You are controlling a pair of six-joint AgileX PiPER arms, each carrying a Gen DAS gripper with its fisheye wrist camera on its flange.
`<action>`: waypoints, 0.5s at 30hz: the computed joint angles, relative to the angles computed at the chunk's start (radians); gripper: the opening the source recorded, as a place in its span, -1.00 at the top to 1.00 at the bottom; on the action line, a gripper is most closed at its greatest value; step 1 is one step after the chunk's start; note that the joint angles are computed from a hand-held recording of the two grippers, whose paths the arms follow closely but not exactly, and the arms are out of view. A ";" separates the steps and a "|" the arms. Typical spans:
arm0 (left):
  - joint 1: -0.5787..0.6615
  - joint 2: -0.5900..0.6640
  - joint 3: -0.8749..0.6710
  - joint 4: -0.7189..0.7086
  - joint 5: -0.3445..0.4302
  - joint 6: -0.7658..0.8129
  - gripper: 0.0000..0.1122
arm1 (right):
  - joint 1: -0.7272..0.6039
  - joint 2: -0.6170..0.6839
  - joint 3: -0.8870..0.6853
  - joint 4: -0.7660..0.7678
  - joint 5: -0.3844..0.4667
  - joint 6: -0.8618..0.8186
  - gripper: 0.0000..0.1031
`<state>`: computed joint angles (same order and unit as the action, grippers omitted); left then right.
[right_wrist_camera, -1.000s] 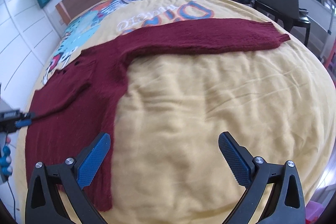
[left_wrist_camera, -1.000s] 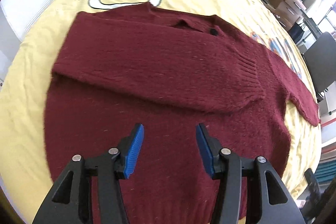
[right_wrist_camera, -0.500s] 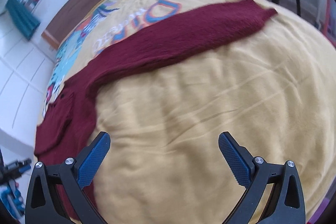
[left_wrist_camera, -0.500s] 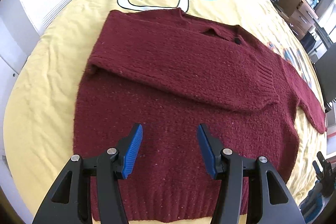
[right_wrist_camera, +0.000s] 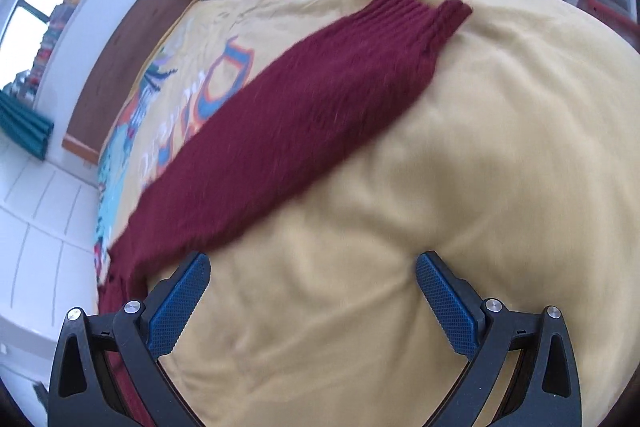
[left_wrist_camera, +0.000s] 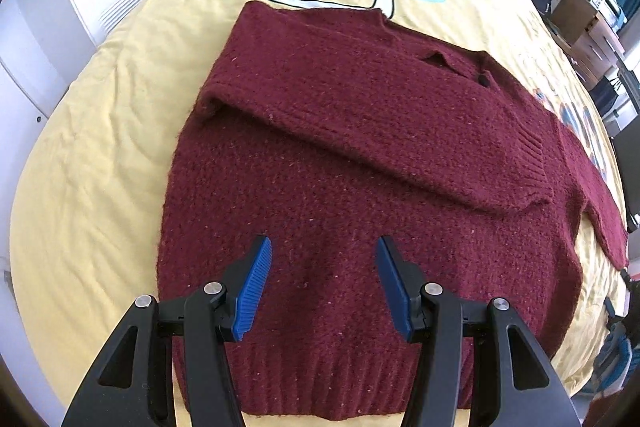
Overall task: Fold small clothes
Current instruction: 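Grasp the other sleeve's cuff with the right tool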
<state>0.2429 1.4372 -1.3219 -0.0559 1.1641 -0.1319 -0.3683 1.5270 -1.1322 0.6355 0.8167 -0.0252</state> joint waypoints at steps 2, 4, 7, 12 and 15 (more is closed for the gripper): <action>0.009 0.001 0.006 0.000 -0.002 0.000 0.14 | -0.026 0.041 -0.040 0.021 0.006 -0.015 -0.99; 0.016 0.001 0.012 0.003 -0.004 0.000 0.14 | -0.050 0.077 -0.073 0.044 0.008 -0.027 -0.97; 0.025 -0.003 0.026 0.005 -0.009 0.004 0.14 | -0.080 0.140 -0.133 0.076 0.012 -0.040 -0.94; 0.056 -0.007 0.045 -0.010 -0.017 0.022 0.14 | -0.097 0.228 -0.231 0.085 0.002 -0.025 -0.69; 0.077 -0.009 0.051 -0.021 -0.019 0.037 0.14 | -0.109 0.259 -0.267 0.072 -0.004 0.001 -0.29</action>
